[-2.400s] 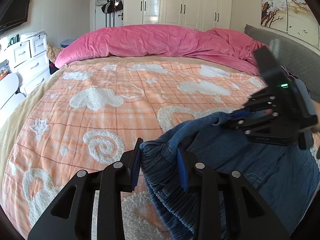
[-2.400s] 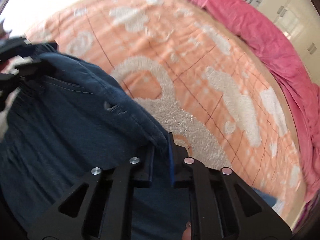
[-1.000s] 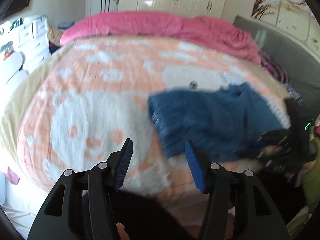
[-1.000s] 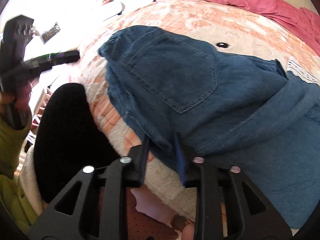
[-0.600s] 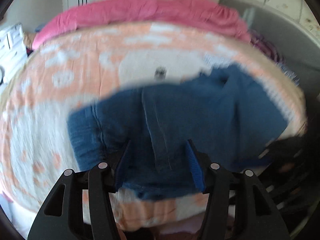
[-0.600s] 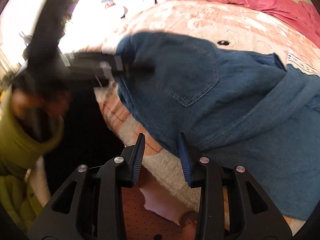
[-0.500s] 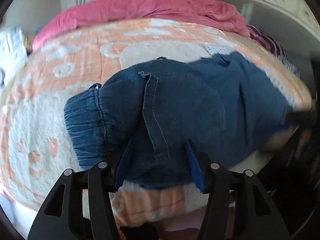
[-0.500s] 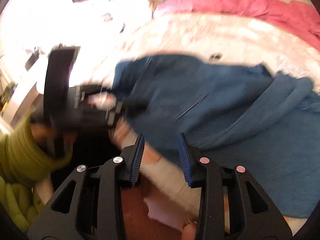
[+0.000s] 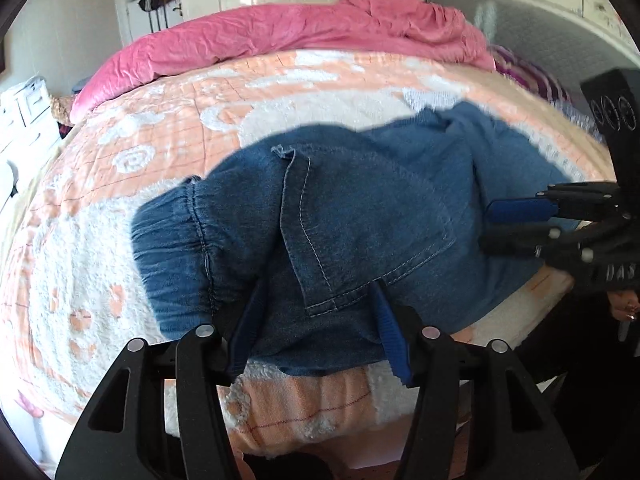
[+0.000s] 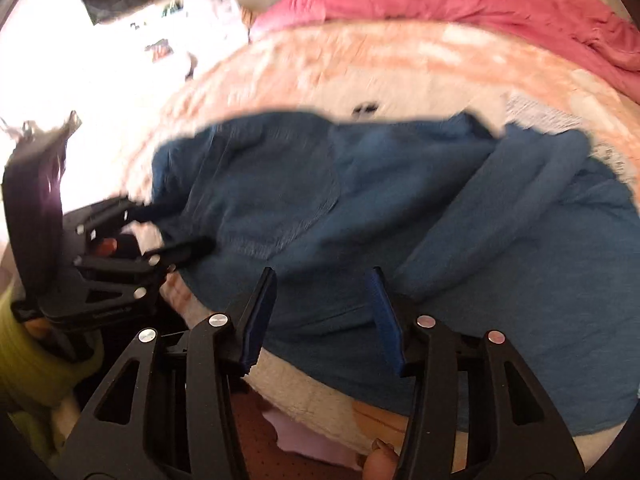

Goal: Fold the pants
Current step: 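Open both tools and release the folded denim, then grasp the white lace hem with the right tool while the left tool pins the denim leg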

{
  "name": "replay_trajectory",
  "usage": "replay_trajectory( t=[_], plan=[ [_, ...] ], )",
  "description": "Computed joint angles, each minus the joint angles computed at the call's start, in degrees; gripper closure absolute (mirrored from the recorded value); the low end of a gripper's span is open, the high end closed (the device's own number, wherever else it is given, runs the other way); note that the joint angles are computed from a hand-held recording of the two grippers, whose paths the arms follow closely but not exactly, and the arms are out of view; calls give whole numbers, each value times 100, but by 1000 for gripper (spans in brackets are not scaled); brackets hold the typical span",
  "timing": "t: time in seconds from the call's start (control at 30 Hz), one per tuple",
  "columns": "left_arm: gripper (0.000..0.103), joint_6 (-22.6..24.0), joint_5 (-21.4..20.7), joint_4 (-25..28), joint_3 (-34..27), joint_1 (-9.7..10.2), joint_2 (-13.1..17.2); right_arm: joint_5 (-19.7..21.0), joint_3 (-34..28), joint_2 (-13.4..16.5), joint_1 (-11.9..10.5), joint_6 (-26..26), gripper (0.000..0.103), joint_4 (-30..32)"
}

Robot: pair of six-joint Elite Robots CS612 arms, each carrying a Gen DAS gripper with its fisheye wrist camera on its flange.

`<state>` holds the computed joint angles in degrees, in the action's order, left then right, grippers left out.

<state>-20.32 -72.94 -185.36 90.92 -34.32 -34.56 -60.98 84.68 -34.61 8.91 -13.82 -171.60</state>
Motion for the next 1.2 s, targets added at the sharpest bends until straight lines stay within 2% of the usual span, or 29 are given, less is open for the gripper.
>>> replay_trajectory(
  t=[0.03, 0.1, 0.2, 0.27, 0.37, 0.5, 0.57, 0.7, 0.77, 0.87, 0.93, 1.0, 1.07, 1.2],
  plan=[
    [39, -39, -51, -142, 52, -1, -35, -3, 38, -19, -41, 150, 59, -215],
    [38, -42, -35, -437, 187, -35, -134, -37, 39, -25, -110, 479, 51, -504],
    [34, 83, -144, -763, 253, -85, -213, -164, -15, 15, -214, 916, 50, -719],
    [32, 165, -453, -869, 185, -94, -211, -246, -59, 45, -270, 1143, 48, -806],
    [31, 225, -984, -732, -45, -78, -120, -372, -61, 64, -327, 1398, 42, -1011],
    [31, 182, -1861, -282, -607, -26, 161, -477, 8, 54, -413, 1638, 40, -1255],
    [32, 197, -2029, -119, -810, -38, 281, -534, -44, 75, -425, 1667, 39, -1249],
    [40, 83, -2518, 500, -1421, 34, 579, -627, -215, 105, -432, 1649, 39, -1044],
    [43, -57, -2617, 734, -1704, 81, 718, -686, -310, 133, -435, 1606, 39, -992],
    [53, -270, -2663, 987, -2079, 113, 918, -915, -582, 199, -395, 1322, 39, -759],
    [69, -348, -2582, 944, -2202, 110, 1012, -1108, -756, 253, -348, 1115, 39, -560],
    [78, -443, -2753, 667, -2242, 130, 1092, -1290, -1001, 344, -286, 933, 39, -262],
    [79, -490, -3016, 336, -2208, 141, 1143, -1417, -1220, 431, -229, 802, 39, 25],
    [82, -205, -3206, 109, -2196, 110, 1172, -1747, -1904, 720, -82, 510, 39, 657]
  ],
)
